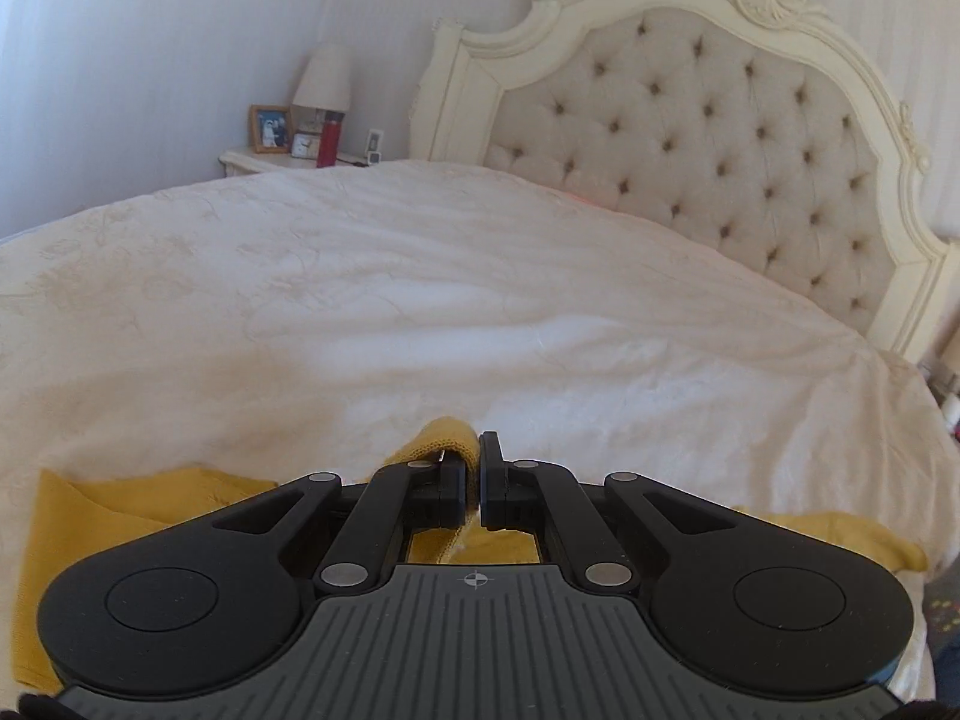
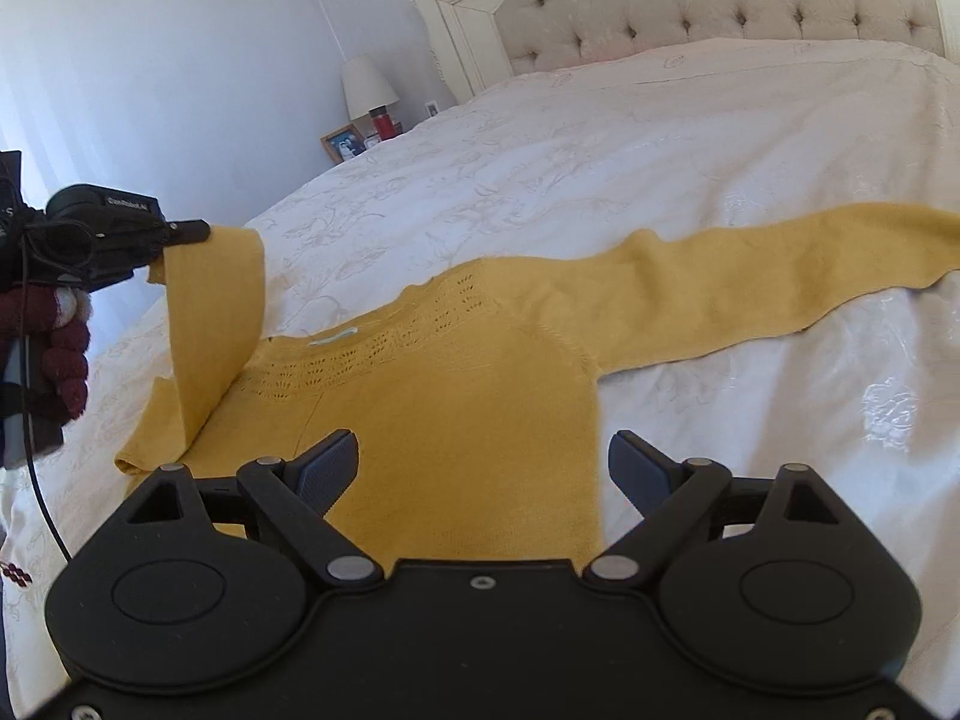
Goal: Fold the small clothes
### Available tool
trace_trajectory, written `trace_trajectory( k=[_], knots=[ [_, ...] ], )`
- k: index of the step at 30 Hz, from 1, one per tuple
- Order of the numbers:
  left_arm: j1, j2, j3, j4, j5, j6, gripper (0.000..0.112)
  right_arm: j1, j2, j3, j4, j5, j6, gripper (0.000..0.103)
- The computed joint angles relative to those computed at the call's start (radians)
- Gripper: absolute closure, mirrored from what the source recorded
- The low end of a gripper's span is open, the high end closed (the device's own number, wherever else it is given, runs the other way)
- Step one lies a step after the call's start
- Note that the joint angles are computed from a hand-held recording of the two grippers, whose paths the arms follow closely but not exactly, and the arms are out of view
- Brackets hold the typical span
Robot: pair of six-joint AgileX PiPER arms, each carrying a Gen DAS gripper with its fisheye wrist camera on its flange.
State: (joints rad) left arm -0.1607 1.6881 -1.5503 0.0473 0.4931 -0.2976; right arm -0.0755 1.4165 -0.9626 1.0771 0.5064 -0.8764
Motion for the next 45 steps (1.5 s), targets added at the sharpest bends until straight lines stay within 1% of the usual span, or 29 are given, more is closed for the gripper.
trace_trajectory(
  k=[4,6,8,9,10,11,13,15,18,20,21,25,27,31,34,36,37,40,41,43,44,45],
  knots=[
    [-0.103,0.076,-0.023,0.152,0.013,-0.136,0.108,-0.030,0.002,-0.008,0.023,0.013,-0.014,0.011],
    [-0.136,0.096,-0.040,0.182,0.032,-0.148,0.108,-0.023,0.006,-0.008,0.010,-0.009,-0.008,0.011],
    [-0.160,0.108,-0.044,0.204,0.033,-0.144,0.107,-0.021,0.012,-0.009,0.000,-0.023,-0.008,0.011],
    [-0.162,0.112,-0.048,0.193,0.035,-0.124,0.107,-0.022,0.015,-0.009,-0.002,-0.026,-0.008,0.011],
    [-0.176,0.114,-0.051,0.199,0.036,-0.126,0.104,-0.020,0.020,-0.011,-0.008,-0.030,-0.002,0.011],
    [-0.178,0.110,-0.045,0.185,0.029,-0.113,0.094,-0.022,0.028,-0.014,-0.006,-0.031,-0.004,0.011],
    [-0.184,0.098,-0.034,0.155,0.007,-0.087,0.081,-0.019,0.037,-0.016,-0.011,-0.040,0.007,0.011],
    [-0.196,0.099,-0.041,0.164,-0.007,-0.094,0.080,-0.017,0.043,-0.018,-0.010,-0.043,0.008,0.011],
    [-0.203,0.100,-0.066,0.100,-0.021,-0.042,0.078,-0.008,0.043,-0.009,0.007,-0.058,-0.019,0.011],
    [-0.205,0.088,-0.064,0.047,-0.030,0.017,0.073,-0.005,0.042,-0.002,0.008,-0.065,-0.032,0.011],
    [-0.209,0.072,-0.050,0.058,-0.034,0.019,0.072,-0.005,0.044,-0.001,0.006,-0.062,-0.033,0.011],
    [-0.216,-0.042,0.100,0.200,-0.078,-0.071,0.068,-0.010,0.042,0.005,0.022,-0.049,-0.049,0.011],
    [-0.216,-0.108,0.192,0.335,-0.075,-0.179,0.068,-0.014,0.041,0.009,0.043,-0.047,-0.071,0.011],
    [-0.193,-0.269,0.412,0.598,-0.042,-0.389,0.068,-0.015,0.028,0.033,0.111,-0.049,-0.150,0.011],
    [-0.144,-0.377,0.544,0.711,0.002,-0.526,0.068,-0.008,0.017,0.060,0.201,-0.059,-0.249,0.011],
    [-0.101,-0.441,0.614,0.739,0.020,-0.590,0.068,-0.018,0.016,0.084,0.329,-0.030,-0.380,0.012],
    [-0.081,-0.461,0.638,0.735,0.025,-0.596,0.068,-0.021,0.016,0.089,0.362,-0.014,-0.413,0.013],
    [-0.008,-0.509,0.689,0.665,0.053,-0.555,0.067,-0.007,0.025,0.079,0.378,0.005,-0.438,0.022],
    [0.025,-0.527,0.714,0.629,0.045,-0.528,0.067,-0.001,0.034,0.068,0.372,0.014,-0.429,0.027],
    [0.069,-0.533,0.746,0.596,0.031,-0.500,0.067,0.019,0.063,0.021,0.294,0.025,-0.334,0.035],
    [0.076,-0.528,0.761,0.619,0.025,-0.526,0.067,0.030,0.079,-0.003,0.260,0.029,-0.292,0.038],
    [0.081,-0.525,0.778,0.642,0.015,-0.552,0.067,0.045,0.100,-0.031,0.231,0.024,-0.256,0.038]
  ],
)
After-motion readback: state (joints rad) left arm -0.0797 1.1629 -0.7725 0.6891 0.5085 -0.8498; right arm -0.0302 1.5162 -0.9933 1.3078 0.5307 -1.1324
